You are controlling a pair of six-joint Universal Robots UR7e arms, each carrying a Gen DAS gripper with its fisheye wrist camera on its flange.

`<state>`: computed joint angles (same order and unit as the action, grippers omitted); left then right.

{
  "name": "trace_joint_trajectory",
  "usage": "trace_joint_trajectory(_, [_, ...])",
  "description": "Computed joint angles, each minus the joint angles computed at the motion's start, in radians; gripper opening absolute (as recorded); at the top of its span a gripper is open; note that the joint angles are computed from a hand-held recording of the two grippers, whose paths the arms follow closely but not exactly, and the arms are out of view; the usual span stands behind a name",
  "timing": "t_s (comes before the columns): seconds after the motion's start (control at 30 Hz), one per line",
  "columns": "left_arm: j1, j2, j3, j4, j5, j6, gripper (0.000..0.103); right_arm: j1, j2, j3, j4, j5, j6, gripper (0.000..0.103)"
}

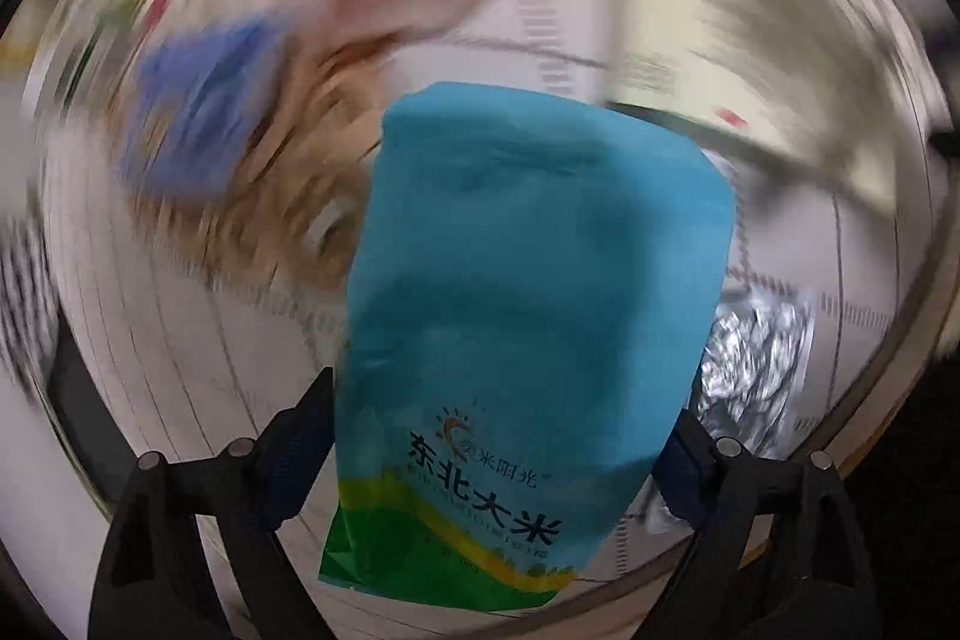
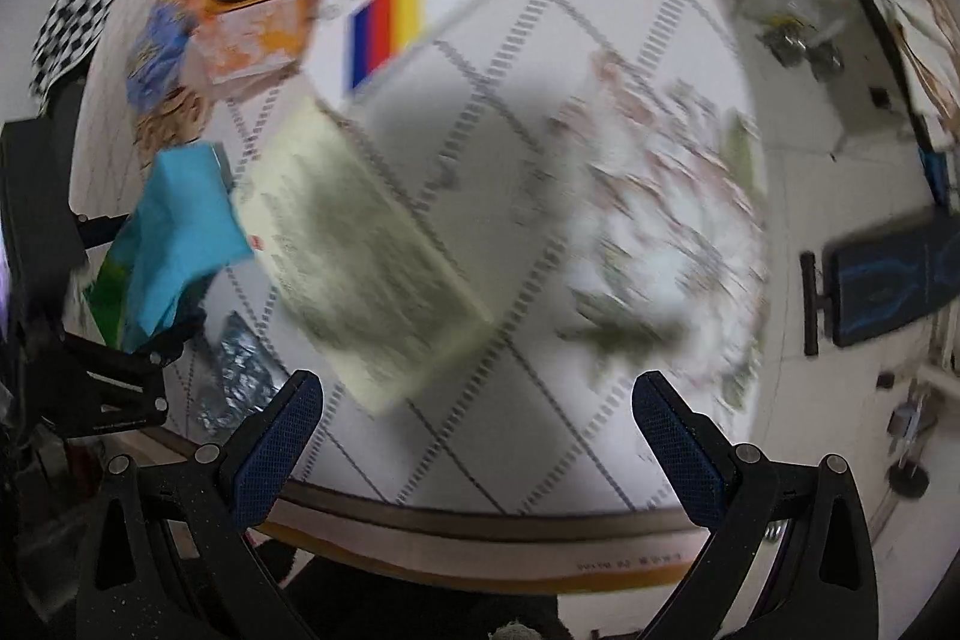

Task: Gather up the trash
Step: 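Grasp the blue-green rice bag with the left tool while the right tool grasps the cream leaflet, then carry both items to the bin and open both tools to drop them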

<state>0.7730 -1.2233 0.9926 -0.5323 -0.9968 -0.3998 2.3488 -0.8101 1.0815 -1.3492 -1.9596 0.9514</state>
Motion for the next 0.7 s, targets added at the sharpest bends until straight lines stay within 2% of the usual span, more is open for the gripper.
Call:
trace_joint_trajectory(0.13, [0.067, 0.003, -0.115, 0.054, -0.107, -0.406, 0.091, 0.002, 0.098, -0.085, -0.016, -0.028, -0.108, 0.103])
trace_joint_trajectory(0.2, [0.079, -0.026, -0.114, 0.037, -0.116, -0.542, 0.091, 0.008, 0.146, -0.130, -0.006, -0.056, -0.160, 0.103])
trace_joint_trajectory(0.27, [0.077, -0.046, -0.112, 0.025, -0.107, -0.614, 0.091, 0.016, 0.209, -0.191, 0.037, -0.106, -0.223, 0.103])
trace_joint_trajectory(0.33, [0.072, -0.050, -0.125, 0.034, -0.097, -0.654, 0.091, 0.021, 0.261, -0.245, 0.098, -0.139, -0.260, 0.092])
trace_joint_trajectory(0.37, [0.069, -0.051, -0.134, 0.044, -0.093, -0.666, 0.091, 0.024, 0.277, -0.266, 0.120, -0.155, -0.255, 0.090])
trace_joint_trajectory(0.4, [0.063, -0.060, -0.127, 0.048, -0.091, -0.677, 0.091, 0.027, 0.281, -0.272, 0.124, -0.167, -0.247, 0.084])
trace_joint_trajectory(0.5, [0.054, -0.081, -0.093, 0.036, -0.087, -0.691, 0.091, 0.005, 0.252, -0.256, 0.102, -0.084, -0.071, 0.084])
trace_joint_trajectory(0.53, [0.047, -0.113, -0.029, 0.009, -0.091, -0.698, 0.091, -0.007, 0.236, -0.243, 0.088, -0.040, 0.000, 0.084])
trace_joint_trajectory(0.57, [0.046, -0.122, -0.004, -0.004, -0.089, -0.696, 0.091, -0.014, 0.228, -0.237, 0.080, -0.021, 0.030, 0.084])
trace_joint_trajectory(0.6, [0.043, -0.133, 0.021, -0.010, -0.085, -0.696, 0.091, -0.015, 0.245, -0.270, 0.110, -0.023, 0.028, 0.085])
trace_joint_trajectory(0.67, [0.051, -0.152, 0.080, -0.050, -0.068, -0.684, 0.091, 0.002, 0.321, -0.381, 0.232, -0.090, -0.042, 0.085])
trace_joint_trajectory(0.7, [0.048, -0.155, 0.098, -0.063, -0.064, -0.686, 0.091, 0.004, 0.334, -0.400, 0.248, -0.101, -0.059, 0.089])
